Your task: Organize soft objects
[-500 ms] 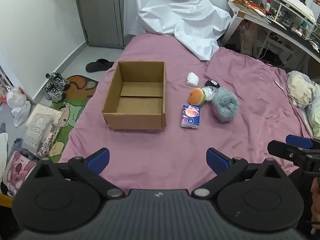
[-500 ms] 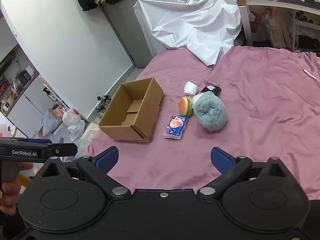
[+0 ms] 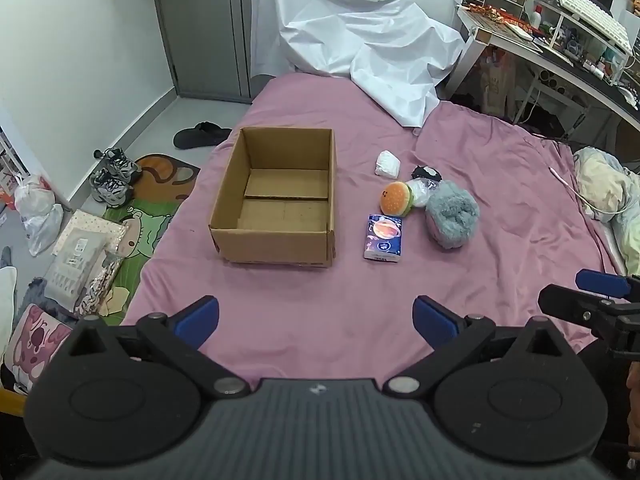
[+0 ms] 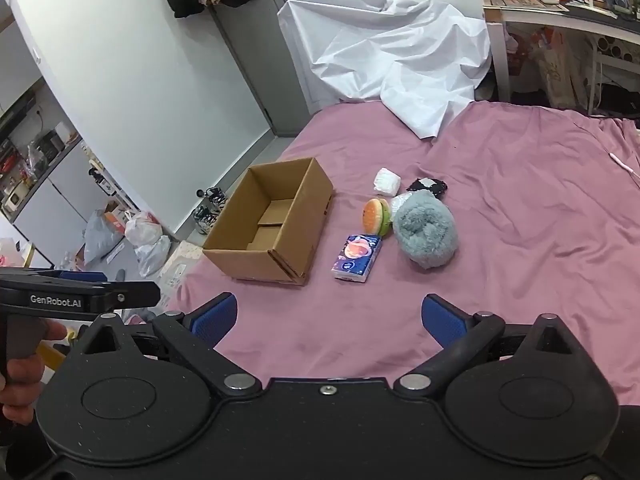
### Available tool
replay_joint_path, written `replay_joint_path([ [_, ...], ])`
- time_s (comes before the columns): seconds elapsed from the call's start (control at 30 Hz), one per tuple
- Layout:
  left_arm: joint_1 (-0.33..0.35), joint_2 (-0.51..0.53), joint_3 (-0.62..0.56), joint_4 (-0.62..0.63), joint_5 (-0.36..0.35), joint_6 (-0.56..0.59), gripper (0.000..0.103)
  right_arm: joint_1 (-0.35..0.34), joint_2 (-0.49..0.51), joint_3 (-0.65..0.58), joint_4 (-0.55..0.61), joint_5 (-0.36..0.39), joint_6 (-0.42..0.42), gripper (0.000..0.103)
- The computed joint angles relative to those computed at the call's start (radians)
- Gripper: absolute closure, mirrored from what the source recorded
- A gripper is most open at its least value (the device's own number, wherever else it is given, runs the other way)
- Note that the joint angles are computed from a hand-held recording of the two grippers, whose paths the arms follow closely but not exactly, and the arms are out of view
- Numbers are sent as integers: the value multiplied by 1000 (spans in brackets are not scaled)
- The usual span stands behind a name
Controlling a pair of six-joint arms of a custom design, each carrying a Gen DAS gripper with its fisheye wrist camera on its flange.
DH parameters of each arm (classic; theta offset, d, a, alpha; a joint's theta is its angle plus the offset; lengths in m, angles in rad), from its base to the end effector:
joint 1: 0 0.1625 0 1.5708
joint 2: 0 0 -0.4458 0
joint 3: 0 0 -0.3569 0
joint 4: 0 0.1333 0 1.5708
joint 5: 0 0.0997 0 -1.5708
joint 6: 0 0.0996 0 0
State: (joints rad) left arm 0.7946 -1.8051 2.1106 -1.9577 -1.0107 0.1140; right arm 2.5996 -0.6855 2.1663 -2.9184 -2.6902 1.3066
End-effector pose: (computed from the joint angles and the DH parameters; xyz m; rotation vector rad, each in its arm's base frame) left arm -0.1075 -0.3753 0.4128 1.0989 2.3748 -0.3454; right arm 0.4254 -0.2051 0.0330 -0.2224 -2.2819 1.2602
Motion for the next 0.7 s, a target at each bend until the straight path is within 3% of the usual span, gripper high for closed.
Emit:
replay_joint_path([
  [0.7,6,-1,-16,18,-31,2,1,11,-21,-35,134,-2,68,0],
])
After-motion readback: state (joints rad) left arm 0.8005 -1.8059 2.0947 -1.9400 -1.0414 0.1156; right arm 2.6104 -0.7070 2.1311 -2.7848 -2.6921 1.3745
